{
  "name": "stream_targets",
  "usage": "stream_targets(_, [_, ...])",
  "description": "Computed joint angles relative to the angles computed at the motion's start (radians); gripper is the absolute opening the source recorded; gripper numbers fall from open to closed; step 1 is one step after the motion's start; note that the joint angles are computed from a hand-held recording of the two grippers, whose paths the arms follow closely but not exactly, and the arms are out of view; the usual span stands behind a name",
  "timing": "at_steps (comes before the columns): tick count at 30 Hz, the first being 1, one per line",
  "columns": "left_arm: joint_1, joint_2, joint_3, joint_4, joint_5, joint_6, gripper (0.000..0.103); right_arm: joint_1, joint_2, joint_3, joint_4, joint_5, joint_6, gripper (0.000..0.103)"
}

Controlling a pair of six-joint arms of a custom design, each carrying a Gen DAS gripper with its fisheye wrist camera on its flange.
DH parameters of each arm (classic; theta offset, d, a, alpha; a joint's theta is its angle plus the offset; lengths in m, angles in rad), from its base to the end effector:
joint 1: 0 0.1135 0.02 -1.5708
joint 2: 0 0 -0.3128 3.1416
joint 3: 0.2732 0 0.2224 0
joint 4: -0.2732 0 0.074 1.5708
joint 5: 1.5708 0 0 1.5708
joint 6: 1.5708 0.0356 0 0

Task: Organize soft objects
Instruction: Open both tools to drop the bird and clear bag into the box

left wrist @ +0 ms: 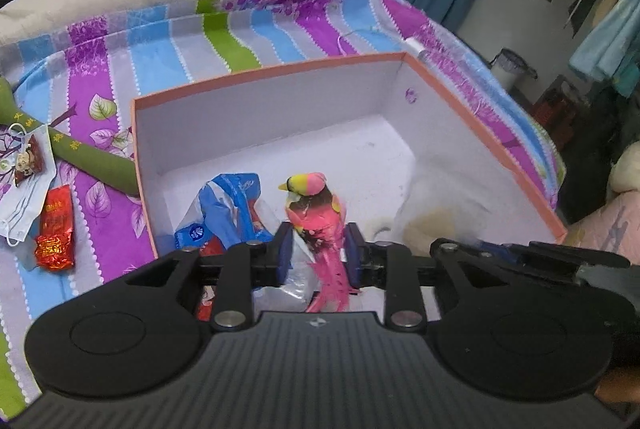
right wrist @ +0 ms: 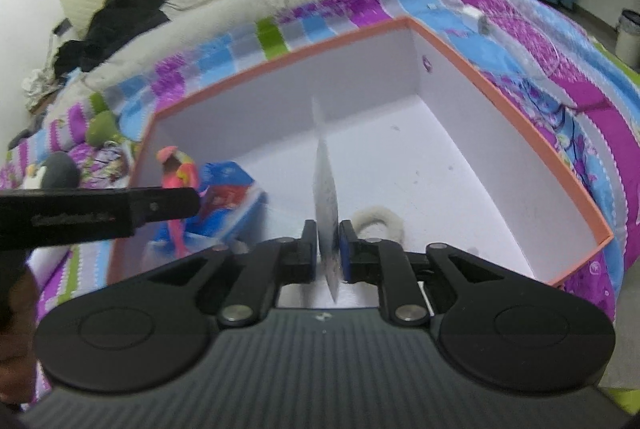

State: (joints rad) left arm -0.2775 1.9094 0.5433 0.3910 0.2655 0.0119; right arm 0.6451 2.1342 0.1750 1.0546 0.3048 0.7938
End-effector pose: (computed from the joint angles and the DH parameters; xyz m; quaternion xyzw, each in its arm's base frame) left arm 0.2734 -0.0876 0.1214 0.1751 0.9321 -0.1639 0.2716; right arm 0.1888 0.1287 0.0722 0.1189 0.9278 0.1051 0.3376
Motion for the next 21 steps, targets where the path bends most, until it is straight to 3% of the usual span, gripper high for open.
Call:
stream_targets(3, [0.004, 0.029, 0.002, 0.022, 0.005, 0.006, 0.051, -0.030, 0.036, 0.006, 0.023, -0.024, 0.006, 0.047])
stream_targets(12, [0.015, 0.000, -0.044, 0.063, 0.015, 0.007, 0.051, 0.002, 0.019, -0.012, 0.036, 0.003, 0.014, 0.046])
stream_targets(21, [0.026, -0.210, -0.172, 0.054, 0.021, -0.021, 0.051, 0.144, -0.120, -0.070, -0.043, 0.102, 0.077, 0.046])
